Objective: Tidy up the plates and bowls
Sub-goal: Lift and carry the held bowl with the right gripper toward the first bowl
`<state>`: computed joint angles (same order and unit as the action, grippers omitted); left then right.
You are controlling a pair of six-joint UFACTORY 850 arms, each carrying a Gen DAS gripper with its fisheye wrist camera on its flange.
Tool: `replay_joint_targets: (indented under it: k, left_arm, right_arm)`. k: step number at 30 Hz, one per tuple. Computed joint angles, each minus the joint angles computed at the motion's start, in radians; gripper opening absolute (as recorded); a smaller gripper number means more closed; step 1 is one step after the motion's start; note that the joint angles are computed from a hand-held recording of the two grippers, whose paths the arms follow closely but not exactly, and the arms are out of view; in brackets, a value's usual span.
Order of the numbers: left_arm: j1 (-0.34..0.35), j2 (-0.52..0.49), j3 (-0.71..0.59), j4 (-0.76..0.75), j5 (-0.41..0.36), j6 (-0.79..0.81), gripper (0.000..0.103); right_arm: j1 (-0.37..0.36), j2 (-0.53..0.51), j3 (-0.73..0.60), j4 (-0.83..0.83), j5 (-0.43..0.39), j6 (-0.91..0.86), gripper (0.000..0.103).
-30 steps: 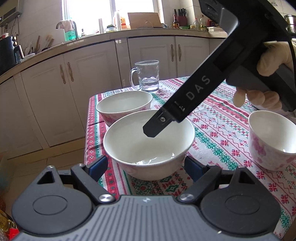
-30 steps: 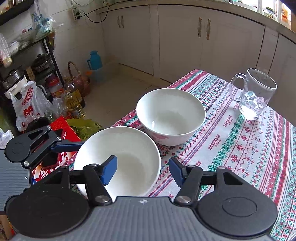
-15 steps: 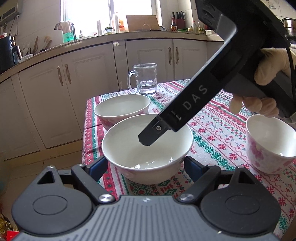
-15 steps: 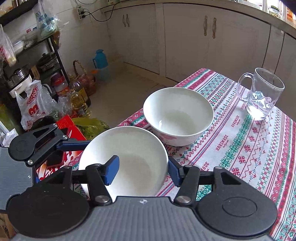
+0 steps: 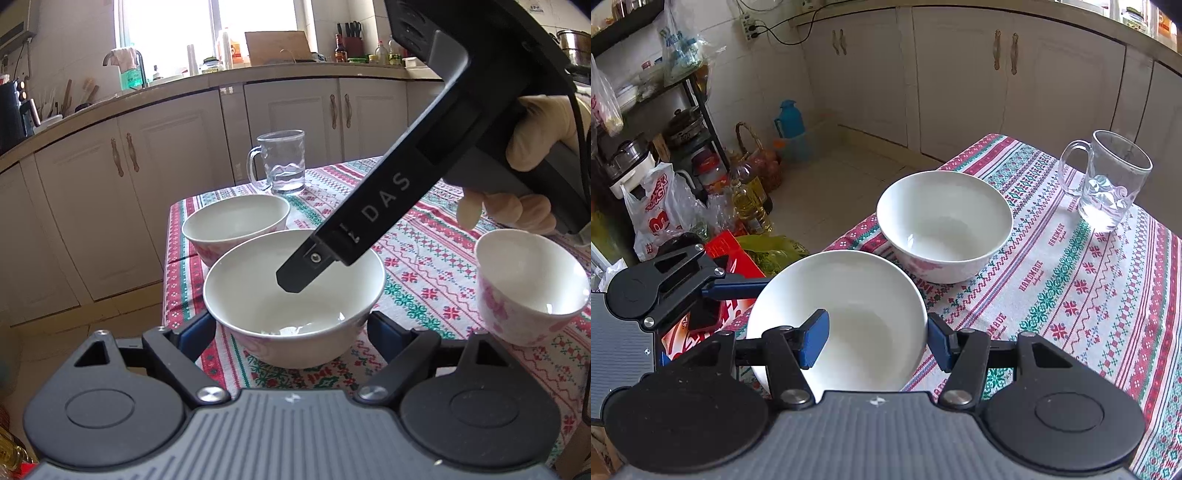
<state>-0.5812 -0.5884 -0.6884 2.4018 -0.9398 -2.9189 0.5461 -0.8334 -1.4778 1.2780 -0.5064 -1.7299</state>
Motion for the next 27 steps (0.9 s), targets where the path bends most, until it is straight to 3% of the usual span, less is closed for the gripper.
replay_joint_targets:
  k: [27]
  left_arm:
    - [-0.148, 0.106, -0.001, -0.044, 0.068, 0.091, 0.089]
  right_arm:
    - [-0.117, 0.264, 0.334, 0.211, -0.038, -0.211, 0.063]
